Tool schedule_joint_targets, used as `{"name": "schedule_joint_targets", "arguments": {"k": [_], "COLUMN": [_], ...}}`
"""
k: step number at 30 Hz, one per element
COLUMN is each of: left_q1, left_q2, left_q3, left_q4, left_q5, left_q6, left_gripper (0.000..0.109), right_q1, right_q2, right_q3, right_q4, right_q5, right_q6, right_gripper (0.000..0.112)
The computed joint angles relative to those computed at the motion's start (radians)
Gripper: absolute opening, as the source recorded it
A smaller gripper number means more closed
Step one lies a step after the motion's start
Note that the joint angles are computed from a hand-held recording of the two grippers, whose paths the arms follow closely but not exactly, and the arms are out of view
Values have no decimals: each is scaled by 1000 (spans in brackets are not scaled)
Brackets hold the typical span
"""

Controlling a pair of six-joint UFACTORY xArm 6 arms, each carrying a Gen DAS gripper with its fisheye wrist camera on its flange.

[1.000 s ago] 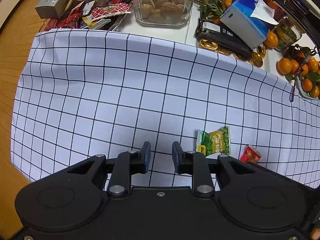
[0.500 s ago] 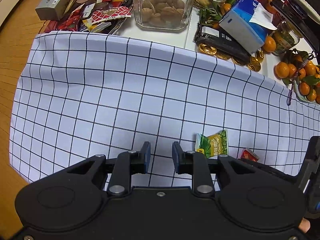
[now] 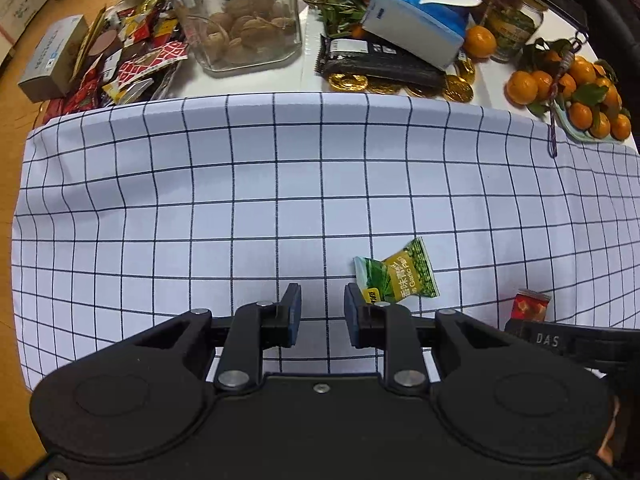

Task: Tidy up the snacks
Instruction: 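Lower left tool onto the green pea packet and grasp it while right tool holds red-white packet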

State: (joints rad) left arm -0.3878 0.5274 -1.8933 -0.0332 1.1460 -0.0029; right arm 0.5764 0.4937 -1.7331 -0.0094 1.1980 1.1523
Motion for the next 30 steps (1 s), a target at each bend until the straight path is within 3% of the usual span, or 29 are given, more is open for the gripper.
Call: {"name": "schedule_joint_targets", "arguments": {"k": [6, 11, 21, 30], "left_q1": [-20, -33, -70, -79], "left_q2": [-21, -42, -179, -142], "left_q3": [74, 137, 410, 399], "left_q4": [-27, -36, 3, 7], "left_q5": [-48, -99, -409, -467], "left_q6": [89, 146, 315, 357], "left_gripper": [33, 33, 35, 35], "right_q1": [-33, -70, -101, -108], "right_q2": [-107, -148, -239, -254], "right_q3": [143, 181, 255, 272], "right_q4": [57, 118, 190, 243], "right_q5": [-78, -84, -136, -151], "right_q6": [-18, -26, -62, -91], "right_gripper": [34, 34, 34, 34]}}
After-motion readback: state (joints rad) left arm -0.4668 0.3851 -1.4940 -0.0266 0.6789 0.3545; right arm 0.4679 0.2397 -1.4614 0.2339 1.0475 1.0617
